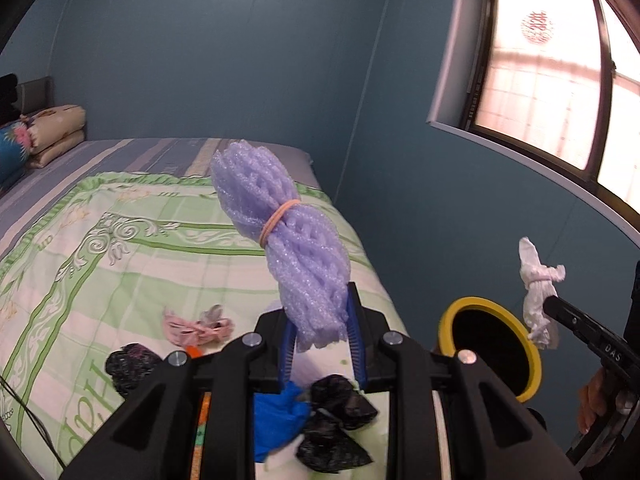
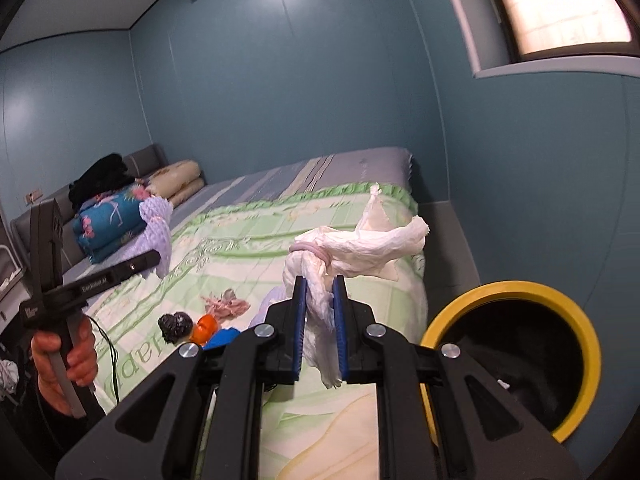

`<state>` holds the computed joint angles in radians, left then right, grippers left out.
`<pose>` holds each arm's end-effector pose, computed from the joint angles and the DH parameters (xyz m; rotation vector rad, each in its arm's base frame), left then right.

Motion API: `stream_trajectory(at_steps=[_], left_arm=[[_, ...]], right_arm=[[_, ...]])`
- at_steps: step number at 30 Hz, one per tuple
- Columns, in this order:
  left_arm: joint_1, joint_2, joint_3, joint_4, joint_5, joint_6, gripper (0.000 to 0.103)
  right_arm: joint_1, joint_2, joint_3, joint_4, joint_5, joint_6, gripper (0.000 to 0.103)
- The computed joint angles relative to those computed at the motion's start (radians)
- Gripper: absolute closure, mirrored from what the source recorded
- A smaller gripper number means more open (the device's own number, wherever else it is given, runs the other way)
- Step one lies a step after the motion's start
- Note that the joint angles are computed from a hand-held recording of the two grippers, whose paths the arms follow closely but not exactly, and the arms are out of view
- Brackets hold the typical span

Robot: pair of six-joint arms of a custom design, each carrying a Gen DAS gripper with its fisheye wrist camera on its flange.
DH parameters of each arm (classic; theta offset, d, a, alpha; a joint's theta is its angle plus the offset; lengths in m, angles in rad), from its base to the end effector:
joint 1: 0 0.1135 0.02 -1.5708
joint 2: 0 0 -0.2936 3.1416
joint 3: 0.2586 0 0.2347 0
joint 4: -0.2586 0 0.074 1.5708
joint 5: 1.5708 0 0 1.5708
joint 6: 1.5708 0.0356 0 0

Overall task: Collect trash
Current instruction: 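Carry the foam net and tissue over the yellow bin with both tools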

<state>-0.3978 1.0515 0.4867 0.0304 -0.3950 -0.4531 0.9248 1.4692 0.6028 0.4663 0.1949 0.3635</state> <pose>0.1805 -0.0610 0.2432 -0.2903 2.0414 -0.1087 0.1760 0.2220 0.2291 -0.4329 1.9737 0.6450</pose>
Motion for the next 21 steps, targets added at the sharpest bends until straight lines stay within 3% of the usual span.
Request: stream_trajectory(at_steps=[8, 15, 21], left_arm=[[-0.182, 0.111, 0.103, 0.021, -0.075, -0.027, 0.081], [-0.242, 0.231, 0.176, 0.071, -0.062, -0.018, 0.081], [-0.264, 0.352, 0.245, 0.119, -0.023, -0.005, 0.081]], right_arm=[[-0.014, -0.156, -0.076, -0.023, 0.054, 0.019, 0.091], [-0.036, -0.231, -0.111, -0.047, 0.111, 0.027, 0.091], [-0.096, -0.235, -0.138, -0.025, 0.099, 0.048, 0.091]])
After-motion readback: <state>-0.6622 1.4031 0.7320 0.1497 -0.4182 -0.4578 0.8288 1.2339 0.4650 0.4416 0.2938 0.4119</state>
